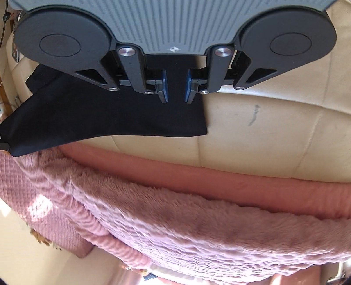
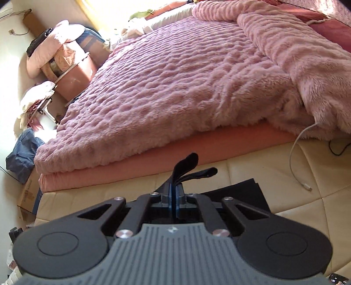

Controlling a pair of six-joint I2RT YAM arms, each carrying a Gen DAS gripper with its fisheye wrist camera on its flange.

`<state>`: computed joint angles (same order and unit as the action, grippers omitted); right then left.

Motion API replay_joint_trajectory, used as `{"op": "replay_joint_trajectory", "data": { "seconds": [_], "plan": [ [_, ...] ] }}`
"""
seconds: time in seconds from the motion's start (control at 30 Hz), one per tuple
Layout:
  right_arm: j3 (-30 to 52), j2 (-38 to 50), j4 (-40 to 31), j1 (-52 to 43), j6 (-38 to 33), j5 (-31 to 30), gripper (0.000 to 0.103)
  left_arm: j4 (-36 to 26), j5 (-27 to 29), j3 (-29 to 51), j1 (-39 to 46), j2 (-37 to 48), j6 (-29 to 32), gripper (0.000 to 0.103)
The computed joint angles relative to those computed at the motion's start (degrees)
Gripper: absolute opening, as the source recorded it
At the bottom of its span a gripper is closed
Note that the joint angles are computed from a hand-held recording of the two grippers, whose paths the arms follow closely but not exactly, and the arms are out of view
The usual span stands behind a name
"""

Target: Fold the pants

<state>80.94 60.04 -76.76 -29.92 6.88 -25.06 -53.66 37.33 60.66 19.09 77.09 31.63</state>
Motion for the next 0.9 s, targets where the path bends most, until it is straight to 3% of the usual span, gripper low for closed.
{"op": "replay_joint_trajectory", "data": {
  "seconds": [0.27, 0.5, 0.8, 0.9],
  "plan": [
    [-22.7, -1.1, 17.8, -5.7, -7.9, 3.7, 0.0, 9.6, -6.3, -5.1, -6.9, 1.3, -5.8, 0.017],
    [-34.0, 0.9, 29.5, -7.5, -10.9, 5.1, 0.0, 12.9, -6.6, -7.7, -5.9, 2.6, -5.7, 0.015],
    [-37.1, -5.5, 30.6, -3.7, -8.2, 11.7, 0.0, 12.9, -6.1, -7.3, -5.5, 3.4, -5.8, 0.011],
    [-35.8, -4.8, 29.1, -5.7, -10.0, 7.4, 0.003, 12.8, -6.1, -7.3, -5.4, 3.4, -5.8, 0.011]
  ]
}}
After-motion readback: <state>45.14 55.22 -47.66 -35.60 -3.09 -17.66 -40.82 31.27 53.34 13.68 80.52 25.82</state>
